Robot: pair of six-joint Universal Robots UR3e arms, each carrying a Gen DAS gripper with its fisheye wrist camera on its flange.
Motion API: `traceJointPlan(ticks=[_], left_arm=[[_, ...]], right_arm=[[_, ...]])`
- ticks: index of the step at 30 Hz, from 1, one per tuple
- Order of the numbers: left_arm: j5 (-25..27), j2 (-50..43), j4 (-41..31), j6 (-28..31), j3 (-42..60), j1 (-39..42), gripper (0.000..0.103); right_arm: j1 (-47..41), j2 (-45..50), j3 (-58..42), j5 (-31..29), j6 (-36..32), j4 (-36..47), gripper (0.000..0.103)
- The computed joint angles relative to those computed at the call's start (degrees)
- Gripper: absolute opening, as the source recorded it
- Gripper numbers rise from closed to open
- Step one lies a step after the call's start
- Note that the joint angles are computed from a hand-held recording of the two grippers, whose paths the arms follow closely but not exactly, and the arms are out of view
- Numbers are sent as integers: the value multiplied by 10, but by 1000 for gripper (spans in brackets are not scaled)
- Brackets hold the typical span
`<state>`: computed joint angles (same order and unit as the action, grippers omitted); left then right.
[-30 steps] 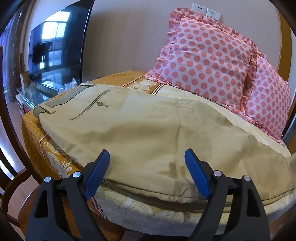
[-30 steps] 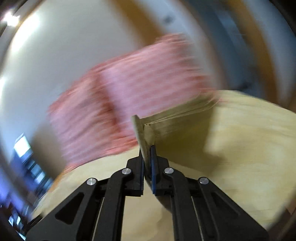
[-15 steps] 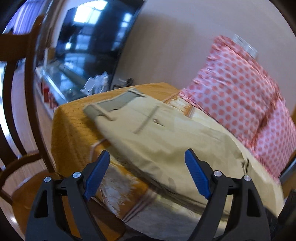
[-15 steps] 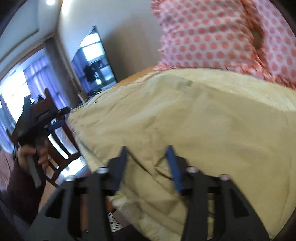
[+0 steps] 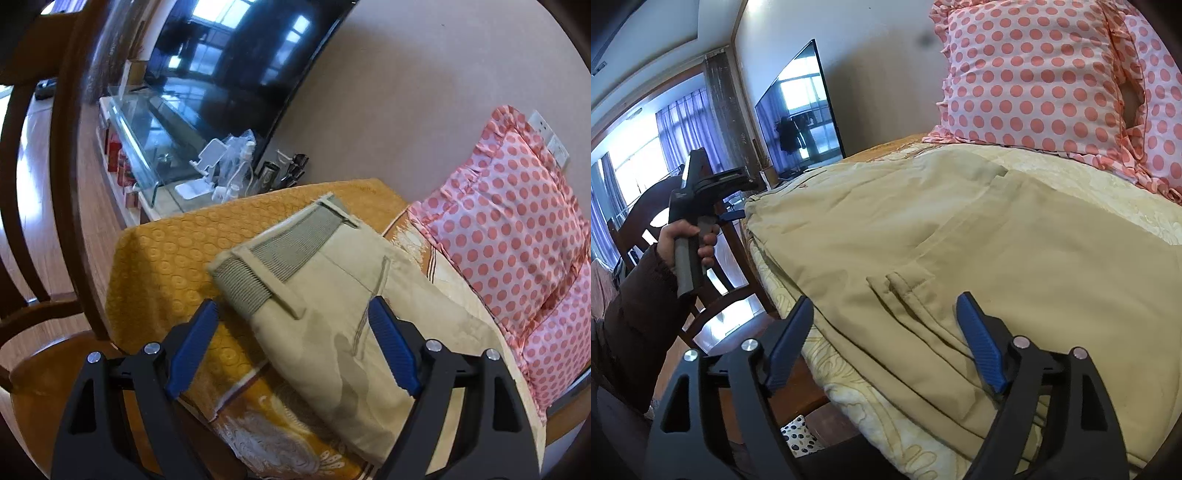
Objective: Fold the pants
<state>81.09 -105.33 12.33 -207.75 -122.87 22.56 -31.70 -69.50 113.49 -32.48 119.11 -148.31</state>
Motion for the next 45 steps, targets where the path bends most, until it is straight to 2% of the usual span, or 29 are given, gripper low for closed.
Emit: traceJointPlan(ticks=[3,6,8,10,12,13,14,16,18,21,24,27,28,32,34,36,37,41,45], left_arm=[[8,-16,2,3,17,-20,84],[-41,-26,43,-10,3,-24,84],[-35,-33,66,-24,-3,-31,79],[-61,-43,98,-67,-17,-12,40],[-81,-48,101,-113,-24,11,16],[-104,-53,111,-133,-26,24,13],[-98,-53,108,-134,-23,21,12],[-21,-38,57,-97,17,-29,9],[30,-25,18,-59,55,-69,8],[77,-12,-43,7,146,-144,7],[113,-42,-102,85,277,-248,5],[108,-111,-165,149,426,-352,5],[92,-144,-185,169,479,-384,5],[44,-278,-293,243,669,-489,5],[38,-355,-383,275,768,-527,5],[34,-416,-474,291,846,-547,5],[30,-430,-496,291,863,-550,5],[73,-416,-433,307,811,-572,5],[63,-401,-393,278,811,-573,5]], right_arm=[[0,1,-1,4,-8,5,85],[-2,0,5,9,-13,1,86],[-3,0,7,12,-14,-3,86],[-3,2,10,15,-15,-8,87],[-4,4,11,18,-15,-11,87],[-5,4,11,19,-14,-10,87],[-5,4,11,20,-13,-9,87],[-7,3,7,25,-18,7,87],[-16,-3,3,35,-31,42,87],[-54,-32,9,74,-79,126,87],[-119,-76,29,116,-136,205,88],[-202,-111,56,147,-153,236,90],[-228,-115,65,153,-145,228,90],[-318,-97,90,157,-55,135,90],[-354,-70,90,146,2,84,90],[-374,-49,85,134,31,58,90],[-382,-40,84,128,43,43,90],[-393,-4,72,118,94,-24,90],[-396,13,57,128,113,-32,90]])
